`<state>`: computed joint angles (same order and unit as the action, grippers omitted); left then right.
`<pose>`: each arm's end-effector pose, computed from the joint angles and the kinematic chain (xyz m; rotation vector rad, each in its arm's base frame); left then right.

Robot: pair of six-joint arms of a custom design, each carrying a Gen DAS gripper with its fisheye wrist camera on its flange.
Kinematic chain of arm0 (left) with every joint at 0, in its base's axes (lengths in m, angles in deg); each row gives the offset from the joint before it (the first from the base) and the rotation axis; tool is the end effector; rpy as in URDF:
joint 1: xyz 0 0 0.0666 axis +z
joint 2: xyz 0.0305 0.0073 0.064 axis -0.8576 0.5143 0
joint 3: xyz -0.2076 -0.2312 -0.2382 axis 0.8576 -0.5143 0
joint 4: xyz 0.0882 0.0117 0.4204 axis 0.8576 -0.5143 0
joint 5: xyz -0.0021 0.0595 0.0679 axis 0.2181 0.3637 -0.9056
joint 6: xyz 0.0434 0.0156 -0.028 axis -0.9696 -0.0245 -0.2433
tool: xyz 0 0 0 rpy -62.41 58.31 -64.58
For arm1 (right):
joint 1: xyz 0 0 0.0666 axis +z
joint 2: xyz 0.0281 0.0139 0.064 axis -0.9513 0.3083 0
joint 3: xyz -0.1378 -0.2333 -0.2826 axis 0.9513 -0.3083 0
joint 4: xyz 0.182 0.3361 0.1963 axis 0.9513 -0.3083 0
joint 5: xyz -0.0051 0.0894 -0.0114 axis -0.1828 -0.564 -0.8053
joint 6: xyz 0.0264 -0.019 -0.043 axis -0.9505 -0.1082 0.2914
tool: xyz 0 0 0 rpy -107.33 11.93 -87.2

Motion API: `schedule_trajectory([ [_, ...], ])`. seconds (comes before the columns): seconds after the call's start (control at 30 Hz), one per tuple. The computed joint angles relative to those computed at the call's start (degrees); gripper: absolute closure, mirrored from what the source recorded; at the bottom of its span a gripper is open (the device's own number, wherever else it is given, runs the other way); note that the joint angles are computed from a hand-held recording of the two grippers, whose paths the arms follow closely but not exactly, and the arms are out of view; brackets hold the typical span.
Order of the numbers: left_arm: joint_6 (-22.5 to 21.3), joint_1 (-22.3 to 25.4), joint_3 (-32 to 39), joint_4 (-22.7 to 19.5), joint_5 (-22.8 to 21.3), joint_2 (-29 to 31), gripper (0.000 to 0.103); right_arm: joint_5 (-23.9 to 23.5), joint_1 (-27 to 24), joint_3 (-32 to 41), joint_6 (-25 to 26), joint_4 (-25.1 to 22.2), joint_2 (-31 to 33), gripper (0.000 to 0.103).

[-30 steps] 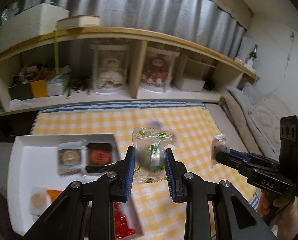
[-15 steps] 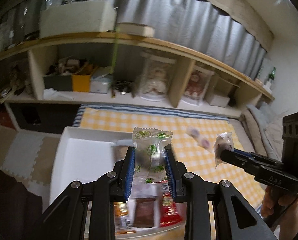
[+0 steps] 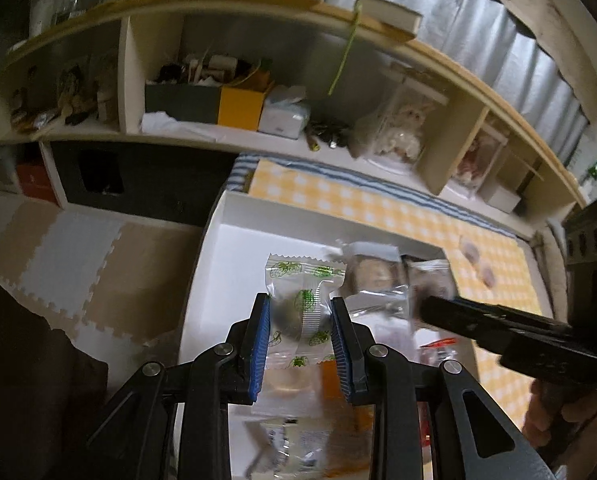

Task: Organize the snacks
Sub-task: 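Lift both packets and carry them over the white tray, then open both tools to release the packets into the tray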

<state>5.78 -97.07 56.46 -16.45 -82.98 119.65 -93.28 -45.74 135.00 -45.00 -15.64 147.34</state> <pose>0.3465 -0.2503 0.5677 -0.5460 2.3150 -0.1467 0.4810 0.2588 0.5289 -0.7857 2.5852 0.9111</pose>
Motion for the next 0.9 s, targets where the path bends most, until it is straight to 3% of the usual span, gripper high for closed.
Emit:
schedule_trajectory([
  [0.27,-3.68,5.11,-3.27,4.29,3.16,1.1,0.074,1.67,2.89,-0.97,-3.07,1.5,3.28,0.076],
  [0.37,-4.55,6.03,-4.22,6.39,3.15,1.59,0.073,-0.25,2.92,-1.23,-5.39,2.76,4.26,0.076],
  [0.43,-4.19,6.1,-4.83,6.72,2.61,1.57,0.059,-1.16,2.71,-1.65,-6.9,3.91,4.36,0.074],
  [0.47,-3.85,6.39,-4.65,6.52,3.18,1.92,0.044,-1.13,2.69,-1.97,-8.11,4.67,4.29,0.073],
  [0.5,-3.54,6.33,-4.91,6.54,3.3,1.95,0.037,-1.17,2.5,-2.08,-9.01,4.7,4.32,0.073],
  [0.63,-2.48,6.16,-4.56,4.63,3.07,2.4,0.032,-0.63,1.87,-1.92,-8.62,3.24,4.22,0.066],
  [0.8,-0.97,5.92,-4.32,4.31,3.62,2.02,0.017,0.59,1.39,-2.37,-5.19,1.87,3.16,0.066],
  [0.87,-0.45,5.29,-3.22,2.52,2.33,2.49,0.005,0.52,1.16,-2.73,-4.41,1.59,2.69,0.058],
  [0.9,-0.28,4.92,-3.18,2.31,2.02,2.28,0.003,0.94,1.08,-3.13,-3.92,1.7,2.13,0.049],
])
